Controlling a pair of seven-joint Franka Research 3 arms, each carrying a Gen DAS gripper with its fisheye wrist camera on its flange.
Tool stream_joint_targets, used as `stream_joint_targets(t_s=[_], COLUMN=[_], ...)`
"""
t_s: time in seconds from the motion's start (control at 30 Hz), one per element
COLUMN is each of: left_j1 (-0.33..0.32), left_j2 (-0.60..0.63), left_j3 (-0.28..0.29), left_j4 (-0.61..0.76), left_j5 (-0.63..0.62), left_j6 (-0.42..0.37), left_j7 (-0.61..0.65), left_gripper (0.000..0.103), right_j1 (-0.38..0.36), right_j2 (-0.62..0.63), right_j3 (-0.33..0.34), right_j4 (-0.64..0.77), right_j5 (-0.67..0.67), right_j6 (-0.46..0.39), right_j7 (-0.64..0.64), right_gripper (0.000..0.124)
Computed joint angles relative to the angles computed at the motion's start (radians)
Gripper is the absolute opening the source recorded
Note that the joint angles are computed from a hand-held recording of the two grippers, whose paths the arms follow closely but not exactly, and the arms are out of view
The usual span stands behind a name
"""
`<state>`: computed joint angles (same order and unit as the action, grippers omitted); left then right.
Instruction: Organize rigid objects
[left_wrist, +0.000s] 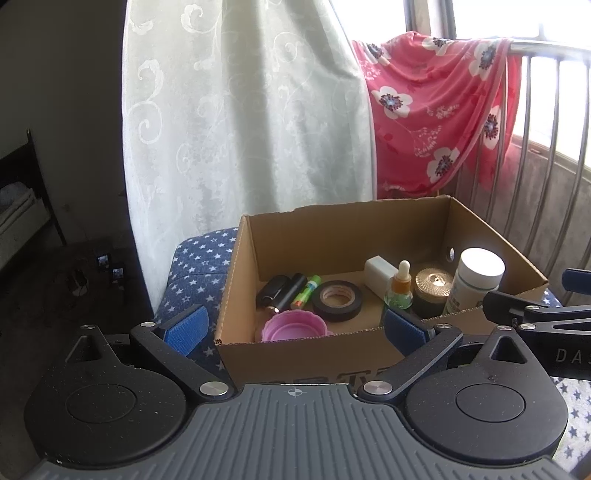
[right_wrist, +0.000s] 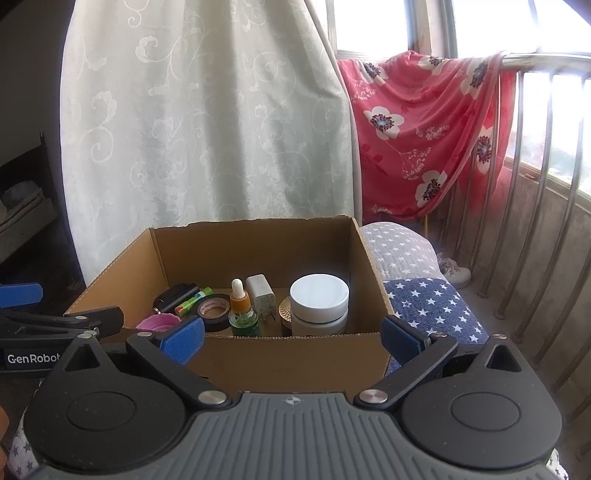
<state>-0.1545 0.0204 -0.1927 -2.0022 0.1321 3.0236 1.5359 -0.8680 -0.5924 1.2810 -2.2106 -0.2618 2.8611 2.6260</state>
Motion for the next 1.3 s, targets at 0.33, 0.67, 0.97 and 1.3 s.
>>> stream_joint_targets(t_s=[0.33,0.67,0.97,1.3], left_j1=[0.003,0.004,0.005,0.004], left_j2=[0.017,0.022,0.021,0.019], left_j3=[-0.003,-0.005,-0.005,-0.005], left_j4=[0.027,0.034,0.035,0.035], left_j5=[0.0,-0.001,-0.004,-0.009], left_j6=[-0.036,-0.045,-0.048,-0.052], left_j7=[0.001,0.003,0.005,0.006], left_gripper=[0.101,0.1,0.1,0.1], right_j1=[-0.012,-0.007,0.003,0.015], right_j2=[0.033,0.067,0.08,0.088], right_j3=[0.011,0.009,0.001,-0.008], right_j4=[0.011,0.012,0.015,0.014], right_j5=[-0.005,-0.01,-0.037,-0.068], right_j6=[0.0,0.001,-0.008,-0.014], right_j7=[-0.008,0.003,0.023,0.047], right_gripper=[0.103,0.103,0.103,0.103])
